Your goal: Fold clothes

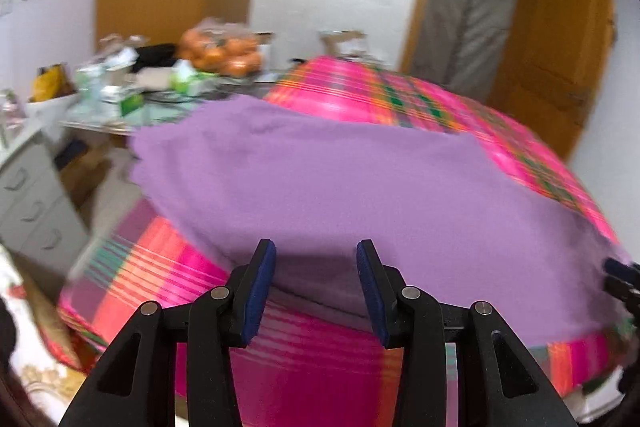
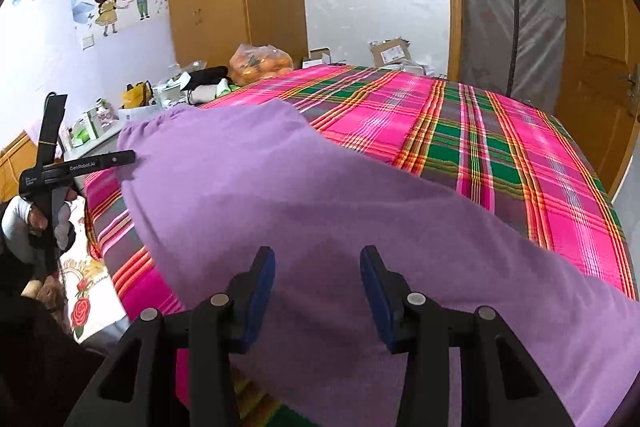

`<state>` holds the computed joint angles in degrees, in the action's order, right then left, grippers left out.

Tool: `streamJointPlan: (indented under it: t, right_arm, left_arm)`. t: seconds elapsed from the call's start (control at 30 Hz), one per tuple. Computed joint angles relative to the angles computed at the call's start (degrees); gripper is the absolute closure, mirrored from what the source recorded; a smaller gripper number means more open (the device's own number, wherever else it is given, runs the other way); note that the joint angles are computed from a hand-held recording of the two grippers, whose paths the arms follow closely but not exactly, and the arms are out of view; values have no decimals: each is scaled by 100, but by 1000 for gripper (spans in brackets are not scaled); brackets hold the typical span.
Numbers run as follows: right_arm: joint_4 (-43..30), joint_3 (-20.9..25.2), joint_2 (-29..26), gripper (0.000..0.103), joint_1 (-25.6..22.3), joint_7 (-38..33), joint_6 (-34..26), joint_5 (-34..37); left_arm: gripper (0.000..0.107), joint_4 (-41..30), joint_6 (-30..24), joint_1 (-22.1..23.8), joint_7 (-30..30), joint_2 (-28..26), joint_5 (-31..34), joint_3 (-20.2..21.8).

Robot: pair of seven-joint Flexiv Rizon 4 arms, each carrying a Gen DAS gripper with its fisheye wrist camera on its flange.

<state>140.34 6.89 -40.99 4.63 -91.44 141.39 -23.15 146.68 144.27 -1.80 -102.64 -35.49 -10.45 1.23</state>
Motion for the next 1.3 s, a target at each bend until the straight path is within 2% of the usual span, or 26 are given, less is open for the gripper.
streamJointPlan:
  t: [0.13,0.3,0.5,0.6,0.7,0.77,0.87,0.93,1.07,1.17,1.23,1.3]
  right_arm:
    - [-126,41,60,57,-106,242,-193,-120]
    - [-384,80,164,57,-62,462,-413,-231]
    - [-786,140,223,57,-3,1005,-1234,-434]
    - [-968,86,225,57,32,1205,-1906,-330]
    - [-1123,246,208,57,-210,1395,-2150,-397]
    - [-1225,296,259,58,-194,1338,-2141,-436]
    - [-1502,680,236,57,-468,1462,-2211,-981]
    - [-1837,1129,82,57,-836,1776,-2452,-1682]
    - [-2567,1958,-424,58,-1354,2339,-3269,-2786]
    - [-3136,2829,-967,58,-1722,2267,-4100,-3036]
    - [-3525,3483,-1399,58,-1934,2055,-4792,-2994]
    - [-3833,3875,-1715,58,-1969,1838,-5323,-2805]
  left_arm:
    - [63,75,-98,238,-133,136,-21,83]
    - [62,-239,-323,344,113,259,66,108]
    - [62,-713,-1167,719,50,197,147,-77]
    - [63,-723,-1136,917,-99,134,412,-110]
    - [62,-722,-1238,778,49,218,341,2]
    - [62,-768,-1304,669,193,263,246,72]
    - [62,-928,-1388,757,270,300,339,14]
    - [62,-1109,-1576,763,436,356,365,3]
    - [62,-1464,-2087,826,778,430,457,-67]
    - [62,-1779,-2602,1108,915,393,647,-302]
    - [62,-1974,-2935,1198,983,314,612,-363]
    - [62,-2074,-3100,1346,987,242,624,-471]
